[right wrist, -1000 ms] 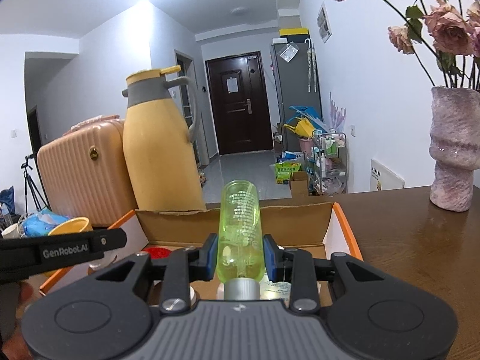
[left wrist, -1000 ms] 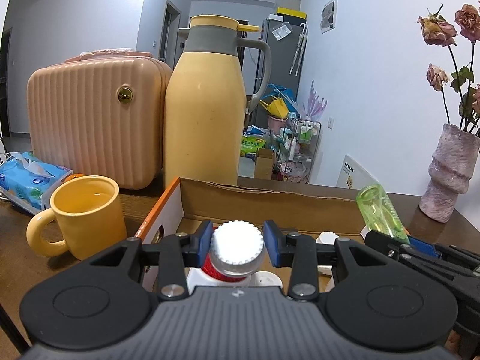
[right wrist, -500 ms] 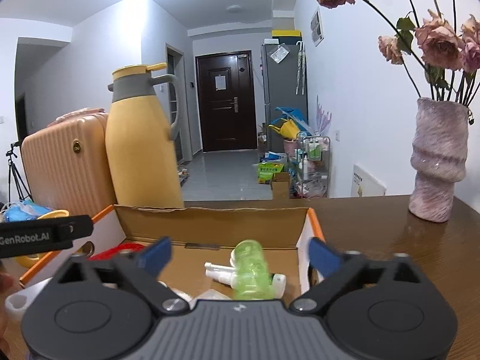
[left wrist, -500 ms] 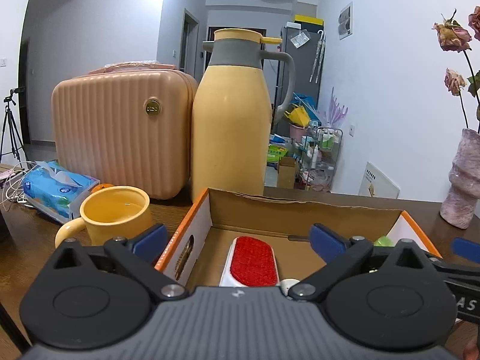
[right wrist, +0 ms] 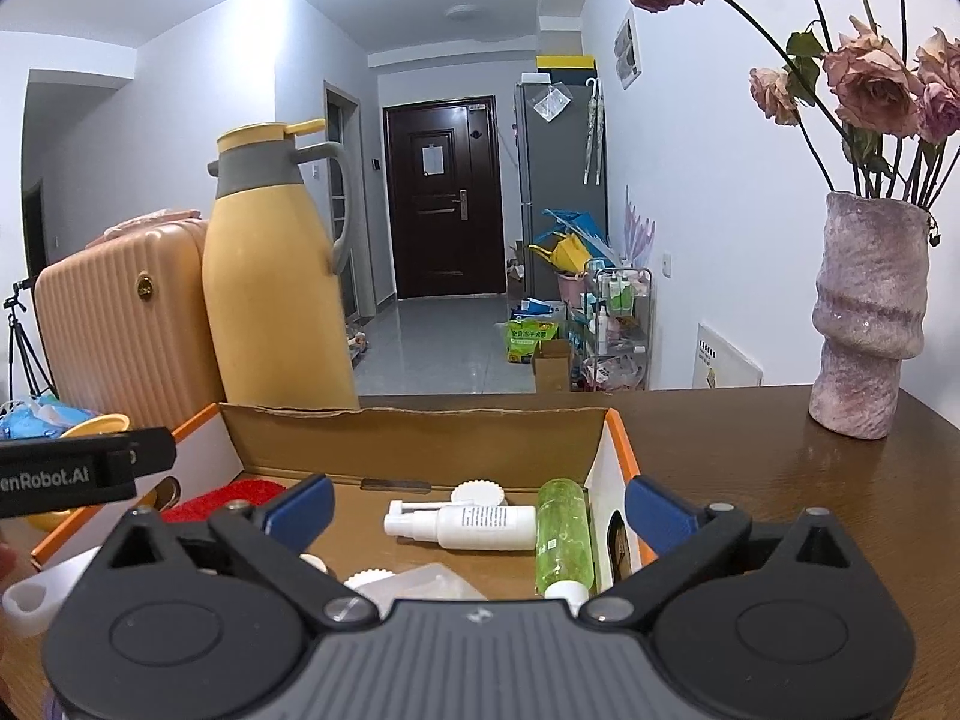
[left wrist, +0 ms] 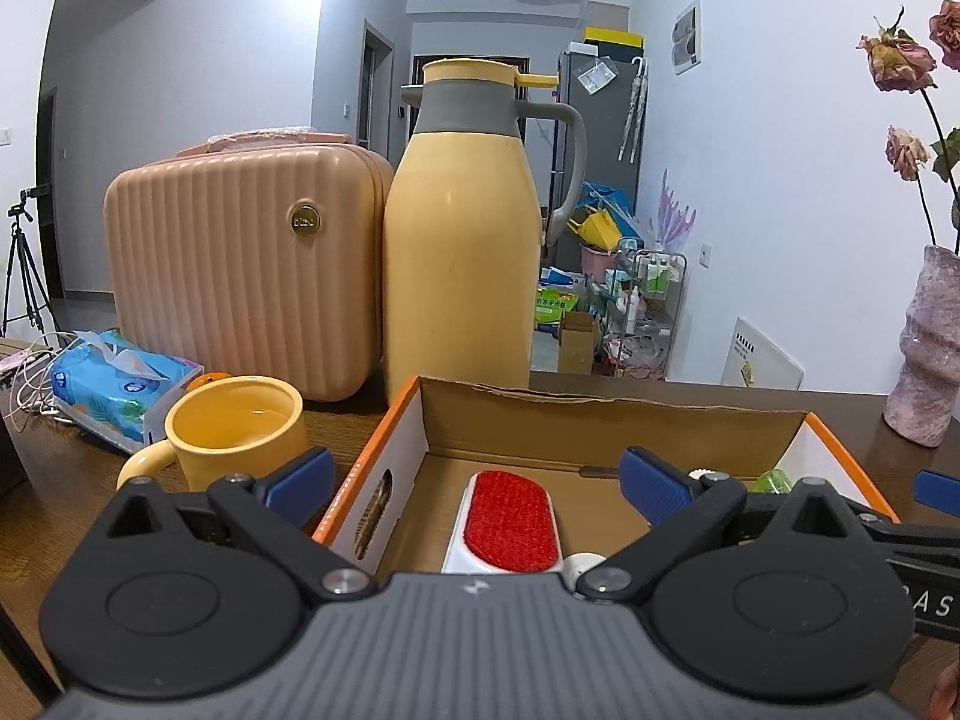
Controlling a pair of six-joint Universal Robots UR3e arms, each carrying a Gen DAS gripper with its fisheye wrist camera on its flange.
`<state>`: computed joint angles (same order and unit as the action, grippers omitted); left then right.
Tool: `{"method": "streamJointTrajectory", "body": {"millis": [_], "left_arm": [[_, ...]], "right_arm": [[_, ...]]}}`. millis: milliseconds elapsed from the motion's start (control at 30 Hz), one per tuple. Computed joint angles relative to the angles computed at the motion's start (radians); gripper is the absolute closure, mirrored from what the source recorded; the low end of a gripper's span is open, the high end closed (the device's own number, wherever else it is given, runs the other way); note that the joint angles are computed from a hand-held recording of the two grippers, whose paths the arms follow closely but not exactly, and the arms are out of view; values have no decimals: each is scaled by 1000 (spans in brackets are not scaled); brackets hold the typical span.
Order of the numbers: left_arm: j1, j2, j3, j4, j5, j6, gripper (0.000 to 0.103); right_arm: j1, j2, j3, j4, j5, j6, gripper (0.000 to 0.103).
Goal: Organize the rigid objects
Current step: 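Withdraw both open tools from the box toward the remaining table items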
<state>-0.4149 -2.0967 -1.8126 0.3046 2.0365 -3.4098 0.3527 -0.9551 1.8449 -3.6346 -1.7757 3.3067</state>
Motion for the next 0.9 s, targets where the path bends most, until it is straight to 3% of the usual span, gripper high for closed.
{"method": "streamJointTrajectory", "body": {"millis": [900], "left_arm": [[2,216,-309,80,-34,29,0]], "right_arm": [[63,-155,263,-122,-31,-22,0]]}}
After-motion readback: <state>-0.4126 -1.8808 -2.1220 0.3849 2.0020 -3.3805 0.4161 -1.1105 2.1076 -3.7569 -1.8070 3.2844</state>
